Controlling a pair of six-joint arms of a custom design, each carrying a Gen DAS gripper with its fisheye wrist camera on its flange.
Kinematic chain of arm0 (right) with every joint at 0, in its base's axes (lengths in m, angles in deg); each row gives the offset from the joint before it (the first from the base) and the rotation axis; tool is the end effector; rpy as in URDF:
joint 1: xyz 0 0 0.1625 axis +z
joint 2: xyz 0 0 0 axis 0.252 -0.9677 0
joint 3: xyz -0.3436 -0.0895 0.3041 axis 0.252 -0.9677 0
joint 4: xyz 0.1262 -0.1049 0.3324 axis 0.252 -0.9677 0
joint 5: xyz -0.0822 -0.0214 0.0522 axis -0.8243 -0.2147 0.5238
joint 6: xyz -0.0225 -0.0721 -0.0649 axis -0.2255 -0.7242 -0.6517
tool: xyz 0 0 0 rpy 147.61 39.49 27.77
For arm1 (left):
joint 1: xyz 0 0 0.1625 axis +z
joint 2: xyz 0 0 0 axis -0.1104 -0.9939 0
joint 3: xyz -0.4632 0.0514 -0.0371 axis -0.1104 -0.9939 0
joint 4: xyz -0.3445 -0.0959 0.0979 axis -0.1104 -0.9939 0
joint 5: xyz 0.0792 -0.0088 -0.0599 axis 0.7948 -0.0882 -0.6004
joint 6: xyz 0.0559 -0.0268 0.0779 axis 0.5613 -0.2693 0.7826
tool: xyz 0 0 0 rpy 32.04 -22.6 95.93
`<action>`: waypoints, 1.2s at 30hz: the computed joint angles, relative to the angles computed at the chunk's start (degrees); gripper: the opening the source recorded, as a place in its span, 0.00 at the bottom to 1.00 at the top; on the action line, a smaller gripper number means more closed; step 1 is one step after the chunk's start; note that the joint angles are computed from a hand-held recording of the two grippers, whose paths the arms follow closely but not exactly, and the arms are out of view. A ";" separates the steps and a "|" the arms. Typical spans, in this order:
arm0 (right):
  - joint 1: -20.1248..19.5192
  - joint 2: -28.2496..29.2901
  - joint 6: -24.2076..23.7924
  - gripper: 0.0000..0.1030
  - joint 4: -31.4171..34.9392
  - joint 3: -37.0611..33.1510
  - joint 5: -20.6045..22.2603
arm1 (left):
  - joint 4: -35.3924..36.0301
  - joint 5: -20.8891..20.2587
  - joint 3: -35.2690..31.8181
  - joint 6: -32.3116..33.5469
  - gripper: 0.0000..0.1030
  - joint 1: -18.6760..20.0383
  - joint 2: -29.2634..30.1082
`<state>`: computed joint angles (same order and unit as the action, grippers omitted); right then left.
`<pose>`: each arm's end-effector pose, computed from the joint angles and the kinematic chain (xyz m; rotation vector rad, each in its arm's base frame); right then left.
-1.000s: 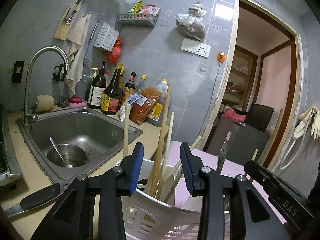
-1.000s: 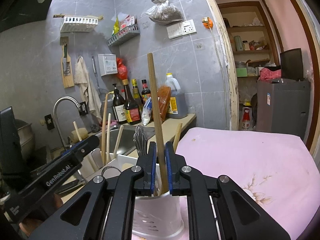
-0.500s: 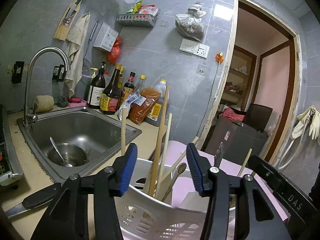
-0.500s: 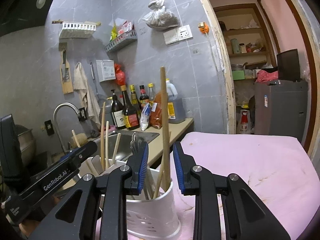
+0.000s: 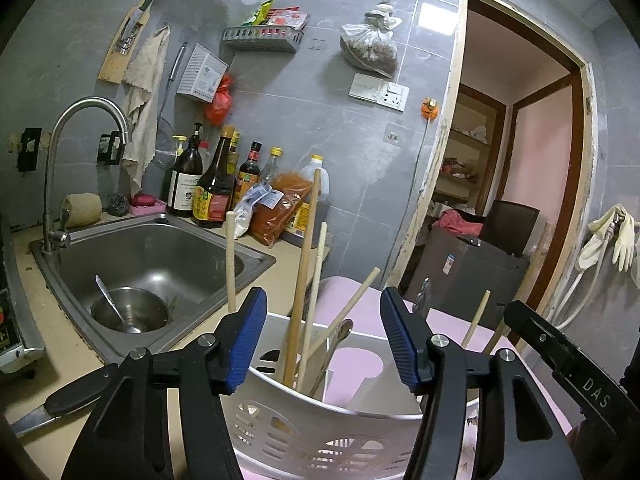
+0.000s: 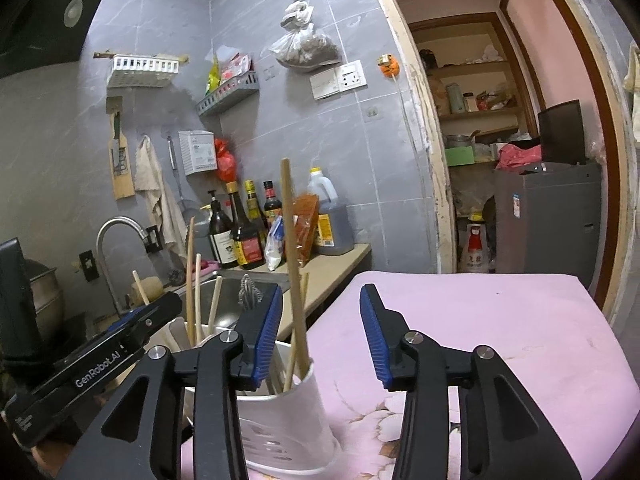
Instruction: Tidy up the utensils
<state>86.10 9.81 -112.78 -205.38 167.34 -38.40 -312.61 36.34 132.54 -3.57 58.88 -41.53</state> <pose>0.2545 -0.6134 0.1106 1.0387 -2.3471 1.4487 -0.1699 -0.5631 0.1947 0.2992 2.0590 -1.7150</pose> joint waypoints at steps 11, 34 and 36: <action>-0.91 -1.14 1.08 0.51 -3.40 1.93 -1.21 | 2.12 1.26 0.89 -0.75 0.67 -1.47 0.23; -3.40 -6.42 -1.10 0.94 -13.99 11.94 -5.25 | 6.03 0.18 6.23 -3.77 0.98 -5.06 -0.13; -3.90 -6.93 -0.81 0.98 -14.78 12.98 -5.14 | 6.29 0.07 6.62 -3.84 0.98 -5.20 -0.15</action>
